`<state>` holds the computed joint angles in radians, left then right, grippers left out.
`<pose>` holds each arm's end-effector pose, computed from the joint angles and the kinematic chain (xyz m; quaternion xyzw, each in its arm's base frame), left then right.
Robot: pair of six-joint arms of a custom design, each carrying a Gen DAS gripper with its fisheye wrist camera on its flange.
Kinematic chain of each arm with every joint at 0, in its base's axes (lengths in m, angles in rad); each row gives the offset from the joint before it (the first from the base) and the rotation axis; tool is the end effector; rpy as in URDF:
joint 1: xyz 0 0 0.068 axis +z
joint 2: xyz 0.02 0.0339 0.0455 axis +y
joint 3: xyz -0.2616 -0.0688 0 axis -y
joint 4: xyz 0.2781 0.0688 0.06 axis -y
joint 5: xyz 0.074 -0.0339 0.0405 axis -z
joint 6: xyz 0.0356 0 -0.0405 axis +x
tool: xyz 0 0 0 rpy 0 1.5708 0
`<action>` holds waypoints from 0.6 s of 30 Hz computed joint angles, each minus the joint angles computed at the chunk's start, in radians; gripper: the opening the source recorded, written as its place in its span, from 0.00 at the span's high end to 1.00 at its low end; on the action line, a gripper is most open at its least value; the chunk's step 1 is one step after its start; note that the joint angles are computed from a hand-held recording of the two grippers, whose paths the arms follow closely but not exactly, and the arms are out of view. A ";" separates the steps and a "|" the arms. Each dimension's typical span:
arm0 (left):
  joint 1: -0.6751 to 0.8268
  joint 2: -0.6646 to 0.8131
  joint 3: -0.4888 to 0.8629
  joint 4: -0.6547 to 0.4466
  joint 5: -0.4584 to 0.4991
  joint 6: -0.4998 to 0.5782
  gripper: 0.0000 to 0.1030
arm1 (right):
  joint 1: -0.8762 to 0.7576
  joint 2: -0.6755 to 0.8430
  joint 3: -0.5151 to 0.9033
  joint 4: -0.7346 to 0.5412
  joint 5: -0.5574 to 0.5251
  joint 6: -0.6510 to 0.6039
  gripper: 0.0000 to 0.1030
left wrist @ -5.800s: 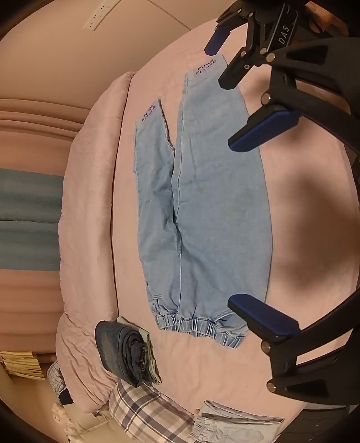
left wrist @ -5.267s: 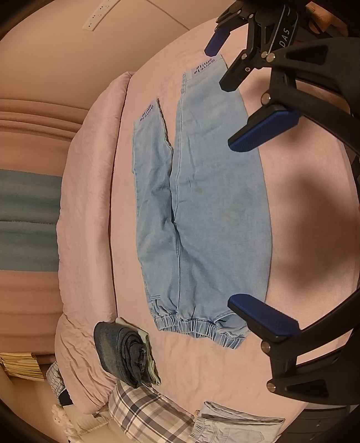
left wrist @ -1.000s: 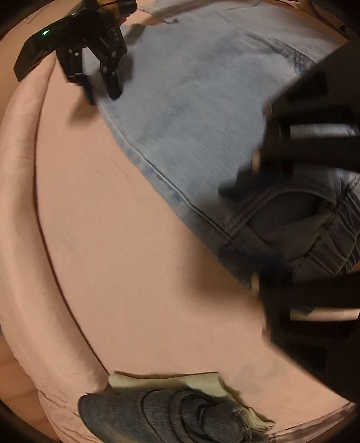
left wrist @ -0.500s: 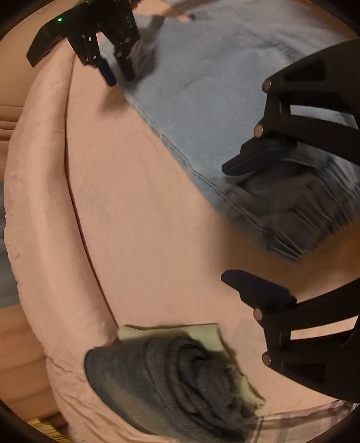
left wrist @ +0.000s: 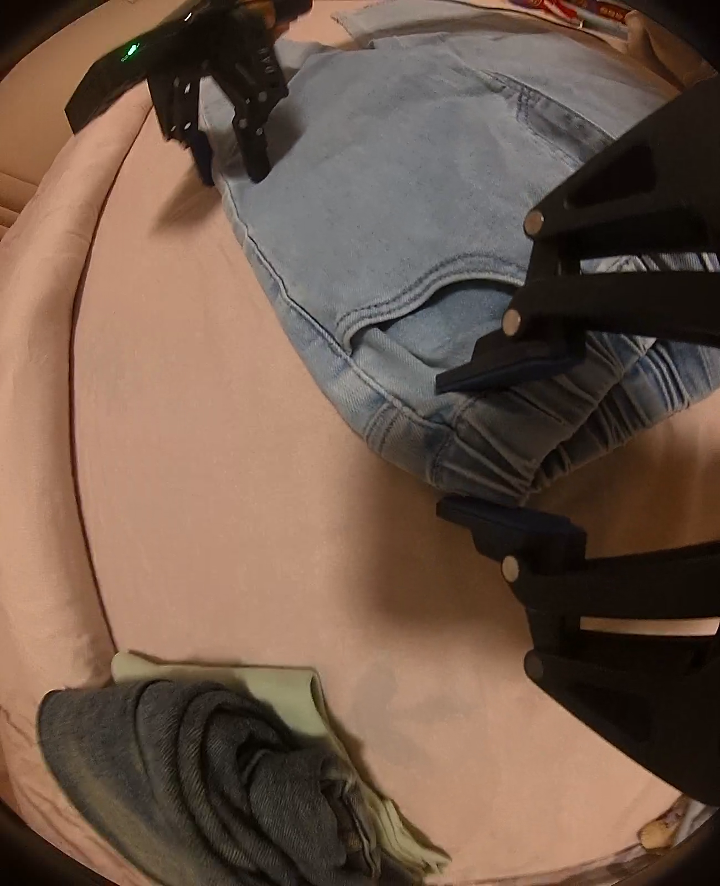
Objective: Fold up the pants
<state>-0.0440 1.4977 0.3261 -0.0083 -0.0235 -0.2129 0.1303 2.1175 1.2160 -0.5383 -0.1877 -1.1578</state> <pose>0.2059 -0.0082 0.0402 -0.0850 0.9772 -0.0134 0.1941 0.3857 0.0572 0.0481 -0.6014 0.7908 0.0494 0.1027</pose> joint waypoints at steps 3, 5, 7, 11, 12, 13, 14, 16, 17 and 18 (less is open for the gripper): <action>-0.130 -0.052 0.012 -0.071 -0.146 -0.096 0.69 | 0.002 -0.135 -0.176 0.129 0.043 -0.062 0.86; -0.239 -0.116 0.014 -0.142 -0.272 -0.157 0.71 | -0.015 -0.209 -0.260 0.186 0.045 -0.095 0.89; -0.353 -0.207 0.020 -0.255 -0.399 -0.214 0.71 | -0.046 -0.316 -0.358 0.238 0.009 -0.113 0.91; -0.659 -0.305 0.054 -0.530 -0.652 -0.445 0.71 | -0.199 -0.571 -0.497 0.236 -0.164 -0.163 0.92; -0.729 -0.317 0.070 -0.597 -0.711 -0.506 0.71 | -0.252 -0.635 -0.521 0.207 -0.218 -0.196 0.92; -0.797 -0.320 0.081 -0.661 -0.756 -0.574 0.71 | -0.305 -0.697 -0.541 0.159 -0.269 -0.231 0.92; -0.864 -0.323 0.086 -0.729 -0.788 -0.650 0.71 | -0.388 -0.766 -0.561 0.084 -0.337 -0.311 0.92; -1.016 -0.288 0.116 -0.861 -0.836 -0.831 0.71 | -0.543 -0.834 -0.572 -0.046 -0.440 -0.481 0.92; -1.079 -0.273 0.137 -0.941 -0.849 -0.917 0.71 | -0.595 -0.845 -0.580 -0.080 -0.473 -0.540 0.92; -1.128 -0.241 0.148 -0.981 -0.864 -0.980 0.71 | -0.695 -0.845 -0.568 -0.173 -0.525 -0.665 0.92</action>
<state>-1.1723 1.2567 0.4740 -0.9896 -0.8872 -1.1930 -0.5646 1.2723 0.6484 -0.7112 -0.7127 -1.8231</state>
